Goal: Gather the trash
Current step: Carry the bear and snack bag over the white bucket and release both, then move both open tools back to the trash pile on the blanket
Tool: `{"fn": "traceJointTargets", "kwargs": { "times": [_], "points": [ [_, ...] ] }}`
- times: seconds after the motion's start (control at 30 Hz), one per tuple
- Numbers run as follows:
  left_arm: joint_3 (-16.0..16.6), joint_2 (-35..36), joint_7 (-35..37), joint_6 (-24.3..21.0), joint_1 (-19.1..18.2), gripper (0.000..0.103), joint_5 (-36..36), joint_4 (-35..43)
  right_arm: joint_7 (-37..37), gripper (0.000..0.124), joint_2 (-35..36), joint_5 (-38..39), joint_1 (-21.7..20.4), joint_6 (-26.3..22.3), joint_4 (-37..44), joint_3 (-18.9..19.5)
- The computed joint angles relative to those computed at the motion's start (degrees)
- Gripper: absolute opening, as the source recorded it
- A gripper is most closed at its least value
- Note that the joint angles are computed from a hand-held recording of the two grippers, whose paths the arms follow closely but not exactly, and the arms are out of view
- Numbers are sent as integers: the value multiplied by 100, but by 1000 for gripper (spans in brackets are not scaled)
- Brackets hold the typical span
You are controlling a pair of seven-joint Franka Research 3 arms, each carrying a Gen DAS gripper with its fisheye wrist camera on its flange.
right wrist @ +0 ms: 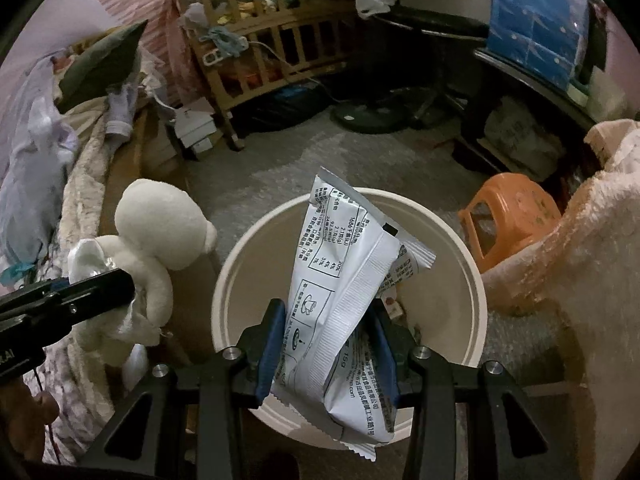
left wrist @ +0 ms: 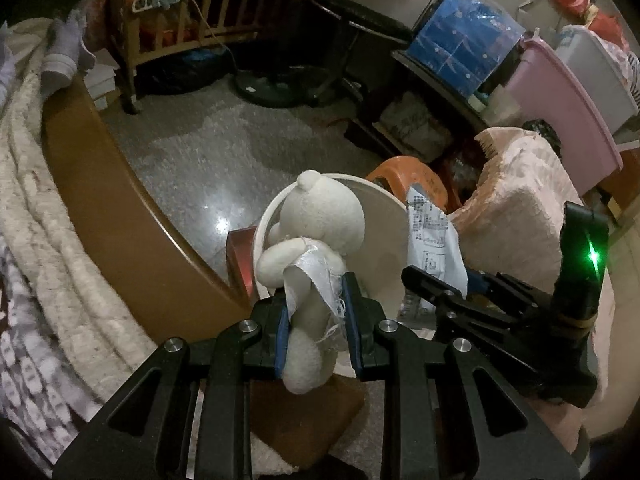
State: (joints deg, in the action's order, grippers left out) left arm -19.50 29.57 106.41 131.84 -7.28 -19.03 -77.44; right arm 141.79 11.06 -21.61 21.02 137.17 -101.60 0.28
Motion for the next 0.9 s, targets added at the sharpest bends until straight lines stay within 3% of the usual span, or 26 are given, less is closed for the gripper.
{"fn": "traceJointTargets", "kwargs": {
  "times": [0.23,0.33,0.5,0.9],
  "points": [
    [-34,155,24,-80,-24,22,10,151,165,44,-62,21,-64,44,-154,-33],
    [-52,218,41,-113,-25,24,-16,220,199,51,-95,25,-91,103,-220,-31],
    [-132,145,210,-20,82,49,-225,60,268,58,-95,83,-128,125,-249,-26],
    [114,-461,132,619,157,50,-71,-754,71,58,88,307,-23,64,15,49]
  ]
}}
